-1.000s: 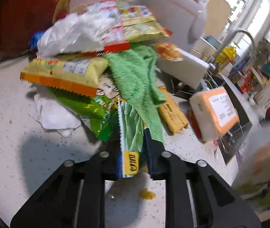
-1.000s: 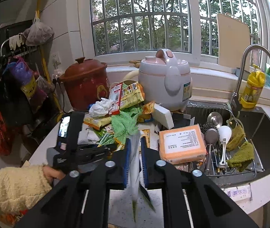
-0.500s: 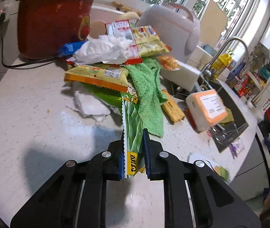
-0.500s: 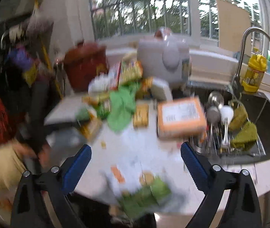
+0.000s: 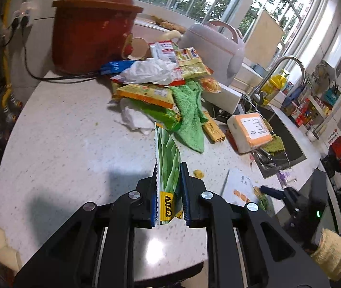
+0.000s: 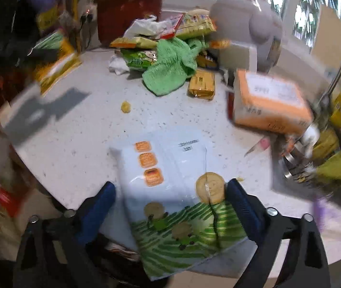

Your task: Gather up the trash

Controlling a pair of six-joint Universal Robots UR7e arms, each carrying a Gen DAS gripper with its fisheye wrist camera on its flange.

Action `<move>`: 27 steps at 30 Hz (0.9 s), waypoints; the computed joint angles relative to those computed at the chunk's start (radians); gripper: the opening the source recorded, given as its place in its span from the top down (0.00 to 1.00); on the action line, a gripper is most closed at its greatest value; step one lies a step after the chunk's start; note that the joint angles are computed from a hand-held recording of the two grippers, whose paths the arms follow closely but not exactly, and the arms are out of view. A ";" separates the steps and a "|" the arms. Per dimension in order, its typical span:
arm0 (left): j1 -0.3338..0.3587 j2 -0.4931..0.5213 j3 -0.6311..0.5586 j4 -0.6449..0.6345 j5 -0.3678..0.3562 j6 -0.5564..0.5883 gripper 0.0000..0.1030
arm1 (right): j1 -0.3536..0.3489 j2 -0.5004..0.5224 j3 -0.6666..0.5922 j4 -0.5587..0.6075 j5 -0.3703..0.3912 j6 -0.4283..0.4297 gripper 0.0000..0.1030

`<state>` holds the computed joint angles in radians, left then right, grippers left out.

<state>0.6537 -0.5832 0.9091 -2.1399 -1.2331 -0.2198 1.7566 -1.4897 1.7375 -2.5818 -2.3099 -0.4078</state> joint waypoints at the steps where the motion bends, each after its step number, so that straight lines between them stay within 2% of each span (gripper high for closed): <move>1: -0.002 -0.008 0.010 -0.002 0.007 -0.006 0.86 | -0.009 -0.004 -0.015 0.033 0.030 0.033 0.35; 2: -0.003 -0.017 0.022 -0.004 0.014 -0.012 0.86 | -0.007 0.000 -0.019 0.028 0.027 0.028 0.44; 3: -0.003 -0.023 0.030 -0.005 0.016 -0.019 0.86 | -0.010 0.000 -0.031 0.055 0.051 0.037 0.59; 4: -0.003 -0.028 0.036 -0.005 0.017 -0.025 0.86 | -0.010 0.003 -0.042 0.076 0.055 0.053 0.66; 6: -0.006 -0.047 0.059 -0.012 0.021 -0.031 0.86 | -0.006 0.007 -0.059 0.115 0.072 0.073 0.79; 9: -0.011 -0.082 0.101 -0.020 0.018 -0.033 0.86 | 0.006 0.005 -0.061 0.139 0.085 0.087 0.88; 16: -0.043 -0.214 0.243 0.016 -0.005 -0.006 0.86 | 0.100 -0.059 -0.055 0.200 0.134 0.143 0.89; 21: -0.068 -0.331 0.365 0.166 -0.051 -0.006 0.86 | 0.184 -0.125 -0.047 0.431 0.190 0.276 0.88; 24: -0.067 -0.369 0.440 0.254 -0.075 -0.034 0.86 | 0.190 -0.147 -0.012 0.537 0.214 0.365 0.88; 27: -0.049 -0.377 0.528 0.252 -0.096 -0.045 0.85 | 0.152 -0.159 0.061 0.564 0.230 0.407 0.87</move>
